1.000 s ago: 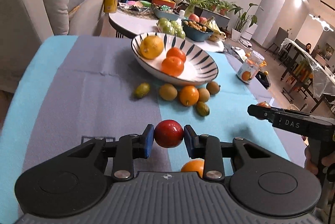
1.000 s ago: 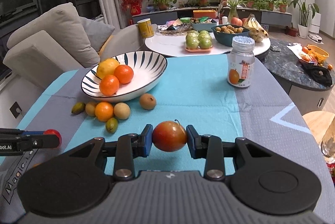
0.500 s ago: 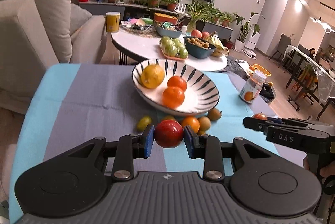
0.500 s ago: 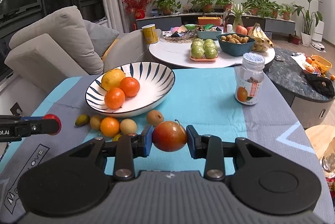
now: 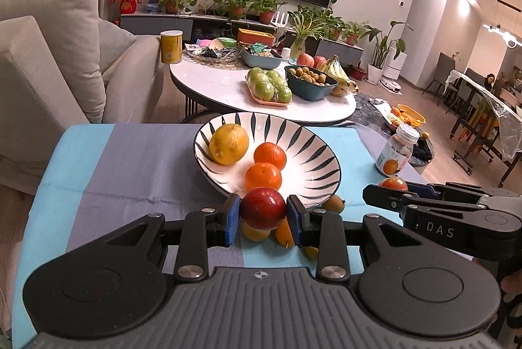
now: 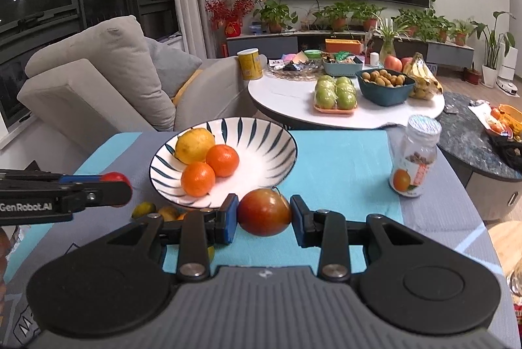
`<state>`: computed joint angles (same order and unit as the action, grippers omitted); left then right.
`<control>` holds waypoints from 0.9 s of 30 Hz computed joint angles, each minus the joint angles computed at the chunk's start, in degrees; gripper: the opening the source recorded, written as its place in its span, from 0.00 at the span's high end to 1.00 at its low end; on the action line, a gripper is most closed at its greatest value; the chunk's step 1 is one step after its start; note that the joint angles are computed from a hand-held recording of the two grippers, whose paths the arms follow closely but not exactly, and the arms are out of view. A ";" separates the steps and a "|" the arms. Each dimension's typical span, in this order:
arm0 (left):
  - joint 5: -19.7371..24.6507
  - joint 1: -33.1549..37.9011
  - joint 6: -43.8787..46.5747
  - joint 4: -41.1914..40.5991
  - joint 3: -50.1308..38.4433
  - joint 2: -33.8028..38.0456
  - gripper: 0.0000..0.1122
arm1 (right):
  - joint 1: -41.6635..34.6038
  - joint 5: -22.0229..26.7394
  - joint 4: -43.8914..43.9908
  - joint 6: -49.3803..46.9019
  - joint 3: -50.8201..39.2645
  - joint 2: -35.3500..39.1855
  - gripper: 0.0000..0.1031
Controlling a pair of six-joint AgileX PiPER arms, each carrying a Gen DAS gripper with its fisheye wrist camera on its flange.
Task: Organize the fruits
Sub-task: 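Carry the red apple and red tomato over the striped bowl with both tools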
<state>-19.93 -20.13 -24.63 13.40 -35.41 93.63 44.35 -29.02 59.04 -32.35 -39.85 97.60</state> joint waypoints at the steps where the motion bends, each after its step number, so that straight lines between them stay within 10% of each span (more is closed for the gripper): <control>1: -0.08 -0.13 0.29 -0.07 -0.35 0.23 0.74 | -0.16 0.08 -0.46 0.27 -0.17 0.09 0.25; 27: 1.76 -0.64 4.86 -3.87 -8.73 8.67 0.74 | -3.41 4.23 -5.78 1.95 -7.39 5.10 0.25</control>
<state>-18.17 -20.76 -19.77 9.54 -44.14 102.31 40.95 -24.78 53.26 -30.40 -47.25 102.70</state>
